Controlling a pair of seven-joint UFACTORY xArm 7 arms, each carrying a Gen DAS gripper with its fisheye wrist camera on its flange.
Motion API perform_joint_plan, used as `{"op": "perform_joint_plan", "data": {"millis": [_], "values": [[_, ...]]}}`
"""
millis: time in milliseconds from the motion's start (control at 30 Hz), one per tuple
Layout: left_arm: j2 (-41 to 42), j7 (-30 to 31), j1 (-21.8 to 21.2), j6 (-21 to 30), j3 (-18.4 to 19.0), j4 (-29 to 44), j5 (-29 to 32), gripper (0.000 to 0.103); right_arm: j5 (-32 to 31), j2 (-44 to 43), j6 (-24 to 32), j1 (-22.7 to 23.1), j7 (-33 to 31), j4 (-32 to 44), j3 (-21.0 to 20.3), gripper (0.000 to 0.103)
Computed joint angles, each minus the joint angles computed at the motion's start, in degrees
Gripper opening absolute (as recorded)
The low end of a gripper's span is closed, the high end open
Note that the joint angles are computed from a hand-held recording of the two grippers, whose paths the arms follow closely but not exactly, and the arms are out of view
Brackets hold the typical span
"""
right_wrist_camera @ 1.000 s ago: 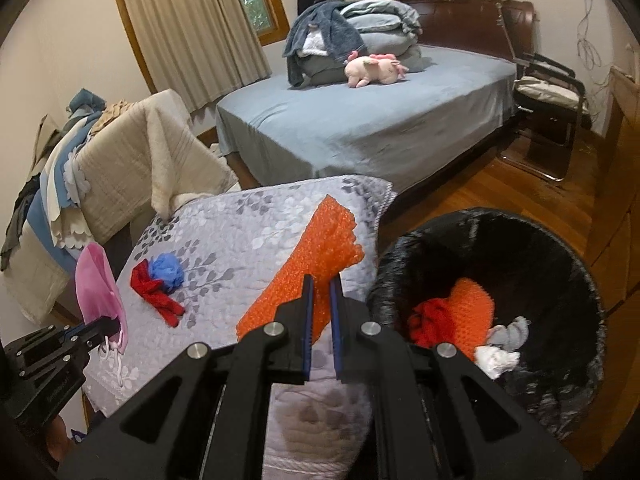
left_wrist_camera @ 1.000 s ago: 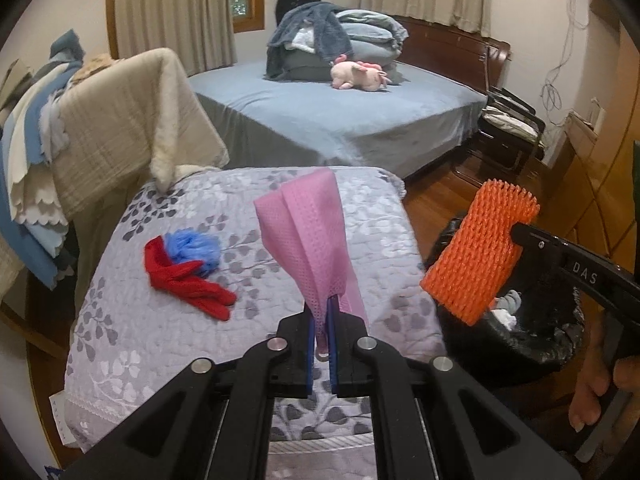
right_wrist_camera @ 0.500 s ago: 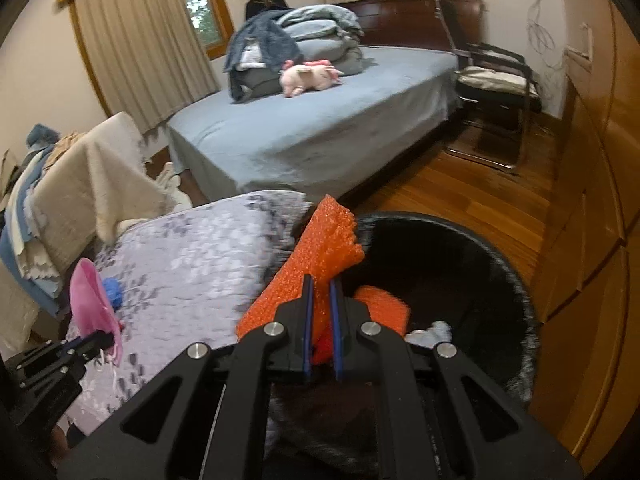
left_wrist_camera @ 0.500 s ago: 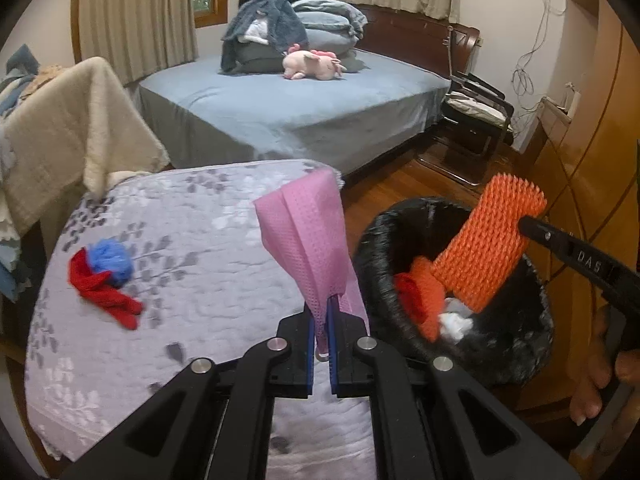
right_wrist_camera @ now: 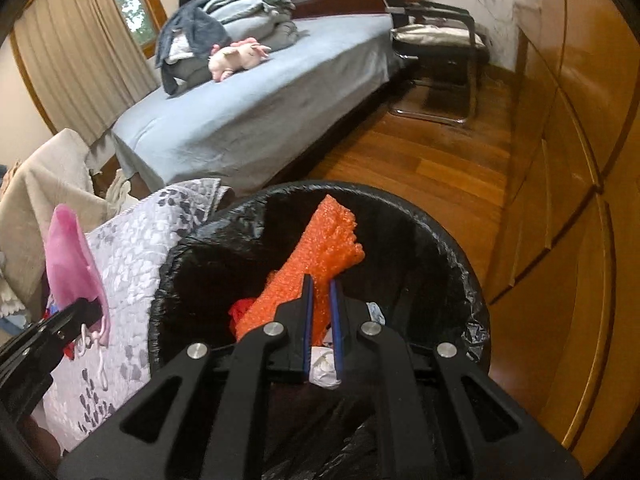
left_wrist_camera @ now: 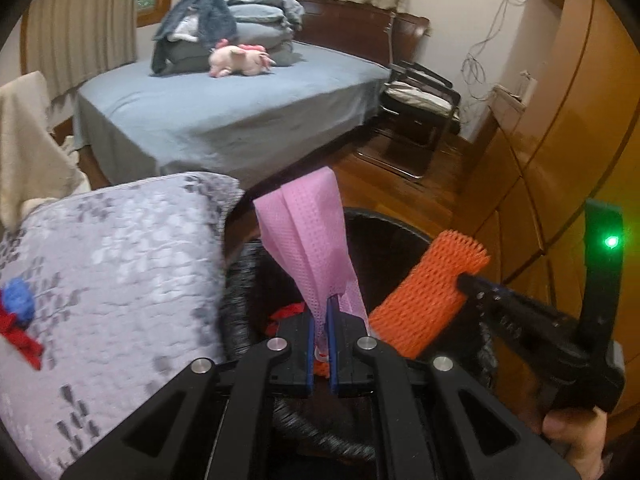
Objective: Collect trash
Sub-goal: 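Open both tools over the bin to drop the mask and mesh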
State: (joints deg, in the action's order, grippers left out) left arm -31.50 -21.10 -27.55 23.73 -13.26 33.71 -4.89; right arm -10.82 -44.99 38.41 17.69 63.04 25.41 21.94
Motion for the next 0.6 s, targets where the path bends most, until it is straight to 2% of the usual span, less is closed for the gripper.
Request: {"op": "perform_joint_plan", "data": {"millis": [100,133,167,233,267,400,467,600], "values": [[4.24,-0.06,0.16,-2.11,-1.03,1.16,0.81,0.013,0.65,1.52,-0.91,0.0,-0.64,-1.04,-1.33,0.011],[4.94,-0.73,0.66,-2.1,-1.68,1.39,1.51,0.027,0.9,1.35,-0.76,0.05,-0.51,-1.4,-1.49,0.013],[5.49,-0.65,0.58,-2.44,-1.54,1.26,1.69,0.05,1.24,0.83,-0.99,0.07,-0.05,-2.19,-1.67,0.014],[5.42,-2.26,1.74,-3.6,-2.37,0.39,3.12,0.065,1.8,0.26,-1.18,0.25,0.35,-3.08,-1.95,0.018],[5.57,-1.29,0.73,-3.79,-1.27,0.11,2.51,0.065,1.87,-0.12,-0.81,0.3,0.41,-3.31,-1.96,0.019],[4.81,-1.05,1.02,-3.09,-0.78,-0.76,3.24,0.065,2.44,-0.94,-0.17,0.78,0.26,-3.86,-2.22,0.02],[3.88,-1.38,1.7,-2.2,-0.89,-1.08,3.86,0.065,2.23,-1.48,0.55,0.7,0.6,-3.67,-1.67,0.031],[1.13,-0.87,2.53,-0.46,0.0,-1.92,4.2,0.065,2.25,-2.66,1.88,1.01,1.3,-3.2,-1.14,0.032]]}}
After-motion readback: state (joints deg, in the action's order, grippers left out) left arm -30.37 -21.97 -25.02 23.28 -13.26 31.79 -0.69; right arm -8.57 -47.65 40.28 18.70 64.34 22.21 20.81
